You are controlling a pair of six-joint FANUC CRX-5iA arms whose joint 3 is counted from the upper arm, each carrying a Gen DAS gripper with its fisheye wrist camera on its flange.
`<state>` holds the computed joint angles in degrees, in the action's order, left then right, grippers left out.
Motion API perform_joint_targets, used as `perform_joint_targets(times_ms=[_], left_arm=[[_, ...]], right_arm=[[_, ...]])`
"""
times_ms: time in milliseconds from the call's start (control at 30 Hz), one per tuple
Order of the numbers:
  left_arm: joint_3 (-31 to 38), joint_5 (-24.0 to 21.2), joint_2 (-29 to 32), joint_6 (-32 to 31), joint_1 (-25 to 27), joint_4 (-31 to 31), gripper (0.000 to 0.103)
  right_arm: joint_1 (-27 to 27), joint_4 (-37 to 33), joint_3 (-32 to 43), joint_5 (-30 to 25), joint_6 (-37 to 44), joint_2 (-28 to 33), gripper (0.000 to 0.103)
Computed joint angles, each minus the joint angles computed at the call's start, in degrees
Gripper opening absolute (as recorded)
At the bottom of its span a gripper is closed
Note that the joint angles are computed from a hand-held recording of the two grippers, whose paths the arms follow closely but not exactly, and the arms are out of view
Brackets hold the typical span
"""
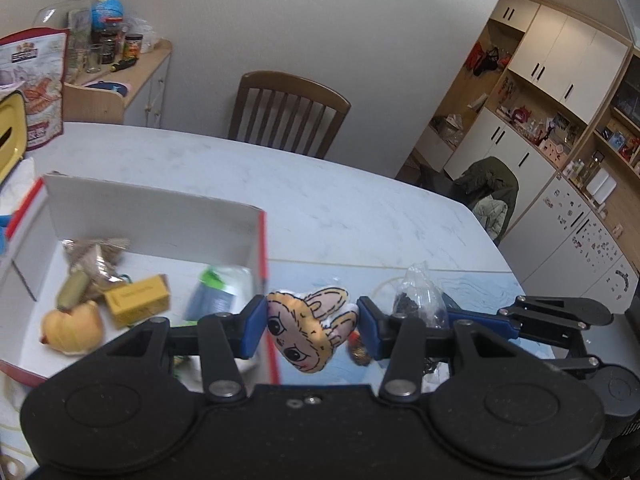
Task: Organize objects
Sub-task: 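Carry the doll keychain and black bag with both tools over the white box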
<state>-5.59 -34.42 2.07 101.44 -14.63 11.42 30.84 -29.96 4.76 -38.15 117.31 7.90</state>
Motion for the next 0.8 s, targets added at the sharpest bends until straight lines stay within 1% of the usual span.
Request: perform_joint_targets(times_ms=[267, 367, 533, 633, 800], left_arm=[[-4.1, -0.1, -3.0, -7.5, 4.8, 4.8, 0.047], [-5.9, -0.1, -4.0, -11.0, 7.0, 7.3, 0.047], [-7.8, -0.7, -4.9, -15.1, 10.2, 10.2, 0.047], [-8.3, -1.6, -4.8, -16.8, 11.9, 11.4, 0.047], [-8.2, -3.3, -3.8, -19.0, 14.6, 11.6, 0.047]], right_arm=[[5.8, 5.3, 1.7, 3.6, -6.7, 2.2, 0.022], [7.6, 7.4, 2.4, 4.4, -9.3, 3.2, 0.022], [10.1, 10.9, 3.7, 5.4, -13.7, 5.3, 0.022], [11.3, 13.3, 4.5, 5.6, -16.5, 6.6, 0.022], [13.3, 18.4, 6.1, 6.1, -22.0, 9.4, 0.023]])
